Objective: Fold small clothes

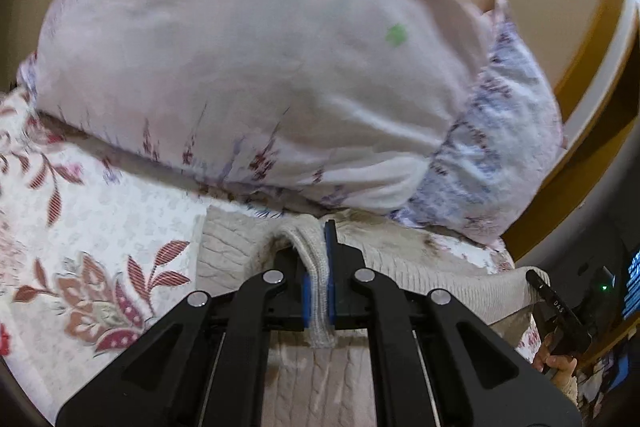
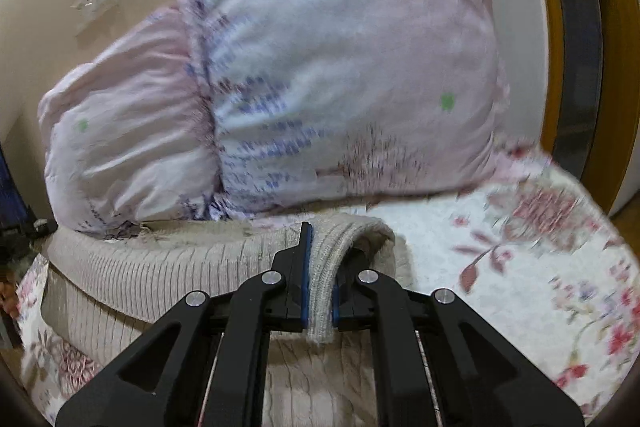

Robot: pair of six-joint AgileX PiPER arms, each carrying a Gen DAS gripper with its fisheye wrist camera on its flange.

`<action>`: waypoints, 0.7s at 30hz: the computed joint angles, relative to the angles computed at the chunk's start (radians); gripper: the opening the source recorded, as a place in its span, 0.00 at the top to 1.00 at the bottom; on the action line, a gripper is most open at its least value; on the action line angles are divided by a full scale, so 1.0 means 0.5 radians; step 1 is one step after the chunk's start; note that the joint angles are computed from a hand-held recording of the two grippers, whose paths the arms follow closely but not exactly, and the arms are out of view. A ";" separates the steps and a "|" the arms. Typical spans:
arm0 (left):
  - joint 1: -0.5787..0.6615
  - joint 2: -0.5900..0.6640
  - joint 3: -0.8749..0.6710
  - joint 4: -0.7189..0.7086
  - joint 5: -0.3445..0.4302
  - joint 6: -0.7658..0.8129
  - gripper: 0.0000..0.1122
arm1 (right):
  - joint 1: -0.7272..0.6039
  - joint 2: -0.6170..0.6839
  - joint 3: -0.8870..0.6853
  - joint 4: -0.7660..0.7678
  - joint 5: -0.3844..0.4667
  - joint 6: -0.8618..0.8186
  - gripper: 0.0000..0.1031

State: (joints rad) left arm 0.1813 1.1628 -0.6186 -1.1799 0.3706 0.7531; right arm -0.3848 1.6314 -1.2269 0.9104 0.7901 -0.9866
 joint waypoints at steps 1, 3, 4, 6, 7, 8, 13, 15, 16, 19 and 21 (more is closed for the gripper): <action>0.013 0.088 -0.008 -0.102 0.004 0.097 0.95 | 0.028 0.098 -0.063 -0.081 0.018 0.126 0.93; 0.054 0.286 -0.038 -0.296 0.050 0.262 0.95 | 0.054 0.235 -0.152 -0.176 0.063 0.287 0.93; 0.084 0.359 -0.042 -0.385 0.081 0.332 0.95 | 0.061 0.301 -0.192 -0.216 0.088 0.363 0.93; 0.157 0.488 -0.056 -0.541 0.189 0.451 0.95 | 0.054 0.415 -0.274 -0.245 0.165 0.484 0.92; 0.182 0.529 -0.061 -0.587 0.231 0.485 0.95 | 0.046 0.458 -0.316 -0.253 0.207 0.539 0.92; 0.201 0.561 -0.071 -0.609 0.269 0.501 0.94 | 0.039 0.497 -0.356 -0.252 0.242 0.591 0.89; 0.237 0.647 -0.143 -0.650 0.384 0.437 0.73 | 0.004 0.690 -0.620 -0.092 0.497 0.776 0.43; 0.285 0.669 -0.153 -0.776 0.507 0.489 0.54 | 0.018 0.700 -0.673 -0.059 0.511 0.816 0.42; 0.288 0.643 -0.145 -0.827 0.514 0.510 0.51 | 0.021 0.687 -0.677 -0.045 0.504 0.807 0.42; 0.302 0.532 -0.122 -0.846 0.485 0.559 0.41 | 0.005 0.607 -0.637 -0.010 0.462 0.714 0.42; 0.337 0.431 -0.103 -0.749 0.458 0.512 0.40 | -0.022 0.547 -0.607 -0.024 0.438 0.657 0.42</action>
State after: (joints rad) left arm 0.3500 1.3781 -0.6704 -1.5543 0.5998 1.0089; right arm -0.3957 1.9049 -1.5305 0.8982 1.0089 -0.6579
